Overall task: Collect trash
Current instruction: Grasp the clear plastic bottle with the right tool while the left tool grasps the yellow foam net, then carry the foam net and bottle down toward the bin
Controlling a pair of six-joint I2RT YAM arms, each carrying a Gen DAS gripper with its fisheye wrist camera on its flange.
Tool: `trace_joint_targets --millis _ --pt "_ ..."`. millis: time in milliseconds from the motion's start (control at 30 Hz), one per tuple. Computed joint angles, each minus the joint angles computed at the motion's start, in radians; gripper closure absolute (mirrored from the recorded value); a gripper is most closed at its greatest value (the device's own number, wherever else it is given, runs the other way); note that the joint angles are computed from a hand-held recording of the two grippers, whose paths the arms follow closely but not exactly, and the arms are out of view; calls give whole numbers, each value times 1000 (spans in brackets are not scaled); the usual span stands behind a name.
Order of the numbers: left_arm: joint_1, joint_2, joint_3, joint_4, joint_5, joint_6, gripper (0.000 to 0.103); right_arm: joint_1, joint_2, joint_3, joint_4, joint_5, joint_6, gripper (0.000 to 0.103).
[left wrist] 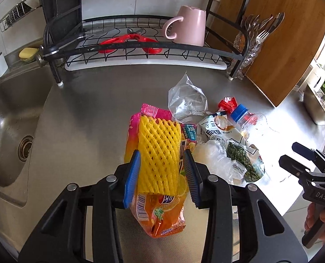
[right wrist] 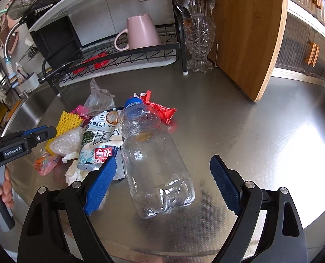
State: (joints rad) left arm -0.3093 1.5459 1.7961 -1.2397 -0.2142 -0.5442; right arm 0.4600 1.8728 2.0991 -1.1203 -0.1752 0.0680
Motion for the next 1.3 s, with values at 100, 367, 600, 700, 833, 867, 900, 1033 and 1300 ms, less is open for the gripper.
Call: trace_joint_targets --millis 100,367,600,700,833,867,900,1033,1300 --pt "10 10 -20 2 10 -6 65 2 12 2 -7 -8 -10 19" --pt "3 0 -53 15 9 11 88 -7 22 -20 -7 -74 -7 33" --pt "-10 -7 -38 23 -12 14 93 6 -16 -72 40 -63 -12 38" --pt "-25 -12 -18 20 -33 13 93 11 -40 -92 58 -51 -14 39" --pt "-49 -23 21 6 -63 16 94 18 -57 -80 59 -36 -10 40" --pt "-55 -21 38 -2 -69 18 94 19 -63 -80 61 -30 -7 40" --pt "-62 -21 53 -9 -77 19 94 20 -72 -80 64 -25 -3 40" --pt "-94 -30 104 -33 -103 14 94 24 -116 -95 82 -2 7 40" --pt "-211 -70 177 -118 -167 -44 94 33 -228 -111 79 30 24 40"
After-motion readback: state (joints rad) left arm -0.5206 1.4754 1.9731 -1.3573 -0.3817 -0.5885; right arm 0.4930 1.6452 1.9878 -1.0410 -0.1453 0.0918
